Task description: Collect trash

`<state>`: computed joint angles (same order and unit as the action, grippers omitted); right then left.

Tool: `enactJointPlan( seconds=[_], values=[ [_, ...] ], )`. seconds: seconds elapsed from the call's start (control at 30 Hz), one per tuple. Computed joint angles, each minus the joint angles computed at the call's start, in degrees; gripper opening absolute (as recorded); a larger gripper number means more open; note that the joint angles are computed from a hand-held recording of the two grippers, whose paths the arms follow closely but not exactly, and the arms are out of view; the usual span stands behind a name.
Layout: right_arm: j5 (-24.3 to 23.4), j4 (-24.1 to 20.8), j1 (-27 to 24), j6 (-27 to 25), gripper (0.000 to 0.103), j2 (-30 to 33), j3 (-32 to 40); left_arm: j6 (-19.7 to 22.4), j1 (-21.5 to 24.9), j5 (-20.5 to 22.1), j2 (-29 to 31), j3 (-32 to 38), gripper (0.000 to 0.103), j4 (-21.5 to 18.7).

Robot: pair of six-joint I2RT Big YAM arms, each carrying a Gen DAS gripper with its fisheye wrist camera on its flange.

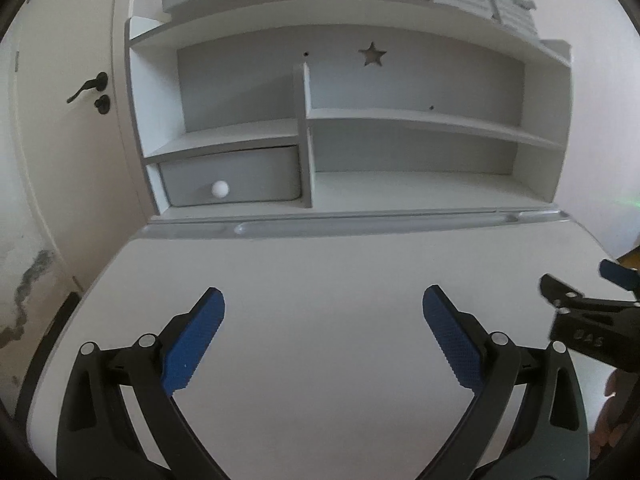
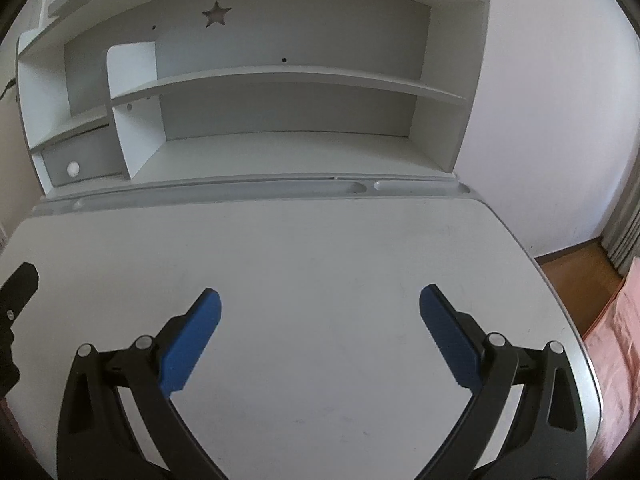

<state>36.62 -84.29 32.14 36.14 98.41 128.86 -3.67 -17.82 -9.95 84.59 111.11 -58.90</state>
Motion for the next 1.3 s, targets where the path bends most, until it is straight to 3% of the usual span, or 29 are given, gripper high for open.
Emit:
enactJointPlan(
  seconds=[0.2,1.3],
  values=[
    [-0.28,-0.79,0.01,-0.30,0.096,0.74,1.23,-1.27,0.10,-0.75,3.07,4.24,0.096,-5.73],
    [-1.49,0.00,-0.61,0.27,0.096,-0.17,-0.34,-2.14,0.53,1.35,5.44,7.22,0.096,-10.74]
  ],
)
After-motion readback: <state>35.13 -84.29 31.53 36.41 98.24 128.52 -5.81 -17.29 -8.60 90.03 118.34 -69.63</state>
